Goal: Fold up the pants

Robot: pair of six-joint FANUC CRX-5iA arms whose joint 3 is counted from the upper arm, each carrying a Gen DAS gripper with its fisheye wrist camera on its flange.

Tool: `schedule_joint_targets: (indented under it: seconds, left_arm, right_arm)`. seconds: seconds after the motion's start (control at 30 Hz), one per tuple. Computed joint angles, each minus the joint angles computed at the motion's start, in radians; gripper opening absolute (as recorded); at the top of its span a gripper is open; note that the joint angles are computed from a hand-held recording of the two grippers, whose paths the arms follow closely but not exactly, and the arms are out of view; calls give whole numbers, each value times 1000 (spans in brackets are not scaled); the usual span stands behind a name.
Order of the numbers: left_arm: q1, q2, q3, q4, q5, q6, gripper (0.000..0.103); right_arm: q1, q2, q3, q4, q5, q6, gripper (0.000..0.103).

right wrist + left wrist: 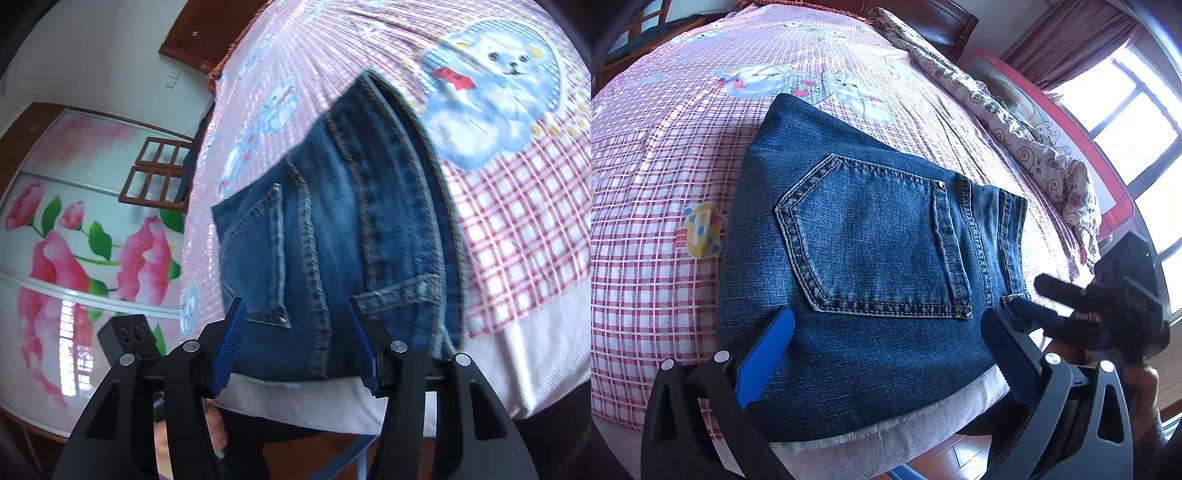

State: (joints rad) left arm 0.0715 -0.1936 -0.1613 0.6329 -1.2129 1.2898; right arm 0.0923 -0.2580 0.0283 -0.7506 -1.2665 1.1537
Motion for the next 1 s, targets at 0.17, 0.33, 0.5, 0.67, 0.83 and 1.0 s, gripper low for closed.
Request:
schedule_joint_targets:
  seconds: [0.17, 0.33, 0.5, 0.67, 0.83, 1.0]
  left_arm:
    - [7, -4, -5, 10, -5, 6, 101]
    - [-2, -2, 3, -1, -1, 23, 101]
    - [-5, -3, 2, -3, 3, 28, 101]
    - [5, 1, -1, 14, -3, 26, 101]
    - [20, 2, -14, 48, -9, 19, 101]
    - [52, 3, -41, 117, -25, 3, 101]
  right_arm:
    - [78, -39, 10, 155, 41, -32, 56]
    - [21, -111, -63, 222, 195, -97, 71]
    - [-1, -49, -68, 202, 136, -70, 71]
    - [6, -41, -83, 127, 137, 15, 71]
    - [-27, -26, -70, 57, 117, 55, 71]
    - [-23, -5, -43, 8, 54, 121, 71]
